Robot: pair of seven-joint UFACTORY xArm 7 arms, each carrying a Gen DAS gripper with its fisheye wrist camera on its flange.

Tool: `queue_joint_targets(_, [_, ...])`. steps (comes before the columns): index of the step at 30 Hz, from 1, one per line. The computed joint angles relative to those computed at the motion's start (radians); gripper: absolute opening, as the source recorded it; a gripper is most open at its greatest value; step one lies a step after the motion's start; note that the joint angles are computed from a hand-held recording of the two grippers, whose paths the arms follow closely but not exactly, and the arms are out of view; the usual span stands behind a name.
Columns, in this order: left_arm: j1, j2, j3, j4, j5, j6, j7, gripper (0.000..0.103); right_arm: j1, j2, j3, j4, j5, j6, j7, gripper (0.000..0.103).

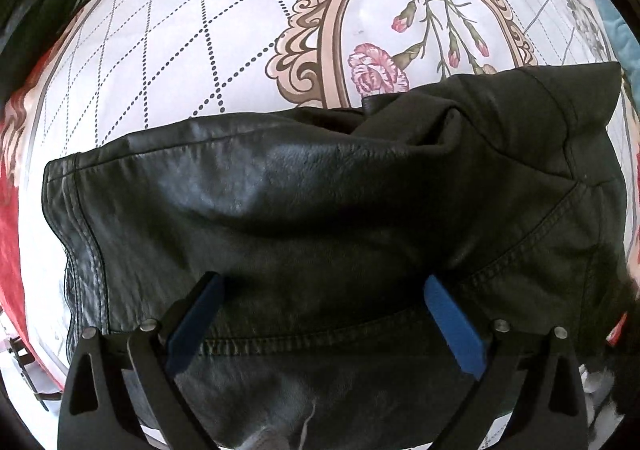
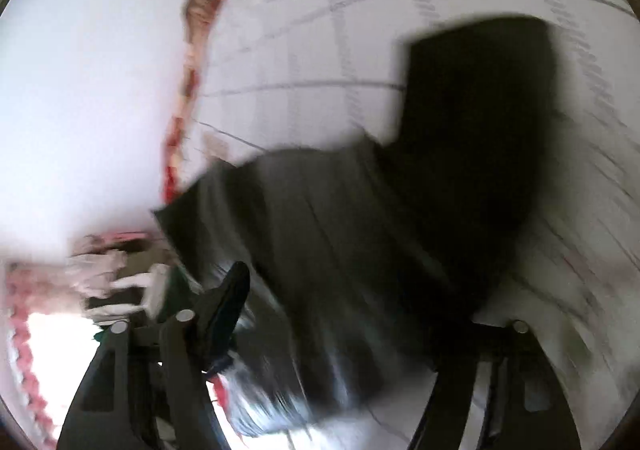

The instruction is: Fold large clothes

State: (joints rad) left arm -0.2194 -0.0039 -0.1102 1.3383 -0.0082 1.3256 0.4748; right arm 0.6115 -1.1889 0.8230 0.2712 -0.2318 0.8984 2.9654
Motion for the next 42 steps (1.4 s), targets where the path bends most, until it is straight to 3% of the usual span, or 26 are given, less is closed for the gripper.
queue_joint_targets(1, [-0.001, -0.007, -0.001, -0.009, -0.002, -0.008, 0.004, 0.103, -0.006, 0.012, -0.021, -0.022, -0.048, -0.043, 0.016, 0.075])
queue_joint_targets(2, [-0.001, -0.008, -0.001, -0.013, -0.005, -0.017, 0.007, 0.103, -0.010, 0.041, -0.054, -0.025, -0.111, -0.061, 0.045, 0.063])
queue_joint_targets(3, [0.000, -0.013, 0.001, -0.022, -0.007, -0.025, 0.009, 0.103, 0.014, 0.080, -0.110, -0.027, -0.177, -0.072, 0.073, 0.048])
queue_joint_targets(4, [0.001, -0.010, 0.002, -0.022, -0.009, -0.029, 0.006, 0.103, 0.049, 0.109, -0.158, -0.026, -0.244, -0.060, 0.125, 0.020])
queue_joint_targets(6, [0.001, -0.001, 0.001, -0.016, -0.013, -0.024, -0.007, 0.103, 0.081, 0.114, -0.205, -0.023, -0.325, -0.045, 0.175, 0.017])
queue_joint_targets(8, [0.000, -0.002, 0.000, -0.020, -0.014, -0.030, -0.009, 0.103, 0.055, 0.160, -0.218, 0.047, -0.371, 0.007, 0.164, 0.015])
queue_joint_targets(10, [0.004, 0.003, 0.005, -0.020, -0.021, -0.038, -0.006, 0.103, 0.090, 0.217, -0.287, 0.106, -0.465, 0.047, 0.147, 0.014])
queue_joint_targets(15, [0.027, -0.011, 0.022, -0.032, -0.061, -0.025, 0.009, 0.103, -0.022, 0.259, -0.365, 0.208, -0.470, -0.077, -0.125, 0.014])
queue_joint_targets(18, [0.041, -0.002, 0.029, -0.026, -0.085, -0.020, 0.025, 0.103, -0.048, 0.340, -0.424, 0.295, -0.490, -0.115, -0.257, 0.014])
queue_joint_targets(23, [0.072, 0.035, 0.045, 0.018, -0.146, 0.026, 0.069, 0.103, -0.262, 0.450, -0.355, 0.450, -0.278, -0.187, -0.602, 0.014])
queue_joint_targets(26, [0.099, 0.082, 0.059, 0.093, -0.160, 0.099, 0.085, 0.103, -0.203, 0.590, -0.417, 0.584, -0.320, -0.128, -0.668, 0.014])
queue_joint_targets(27, [0.108, 0.107, 0.063, 0.133, -0.153, 0.125, 0.075, 0.103, -0.222, 0.625, -0.409, 0.626, -0.306, -0.121, -0.709, 0.014])
queue_joint_targets(31, [0.192, 0.201, 0.105, 0.336, -0.181, 0.214, 0.056, 0.103, -0.347, 0.841, -0.321, 0.887, -0.232, -0.049, -0.949, 0.014])
queue_joint_targets(33, [0.254, 0.276, 0.128, 0.480, -0.200, 0.271, 0.041, 0.103, -0.368, 1.009, -0.276, 1.061, -0.279, 0.008, -1.023, 0.014])
queue_joint_targets(35, [0.329, 0.376, 0.150, 0.659, -0.214, 0.324, 0.019, 0.103, -0.430, 1.206, -0.145, 1.268, -0.366, 0.106, -1.065, 0.014])
queue_joint_targets(36, [0.358, 0.404, 0.152, 0.715, -0.212, 0.340, 0.007, 0.103, -0.416, 1.311, -0.110, 1.371, -0.415, 0.155, -1.093, 0.014])
queue_joint_targets(38, [0.428, 0.504, 0.161, 0.889, -0.203, 0.386, -0.014, 0.103, -0.299, 1.520, -0.135, 1.580, -0.475, 0.190, -1.206, 0.014])
queue_joint_targets(40, [0.483, 0.582, 0.159, 1.024, -0.189, 0.417, -0.039, 0.103, -0.224, 1.727, -0.098, 1.790, -0.545, 0.227, -1.283, 0.014])
queue_joint_targets(42, [0.529, 0.648, 0.156, 1.137, -0.166, 0.443, -0.061, 0.103, -0.119, 1.919, -0.111, 1.999, -0.544, 0.231, -1.375, 0.014])
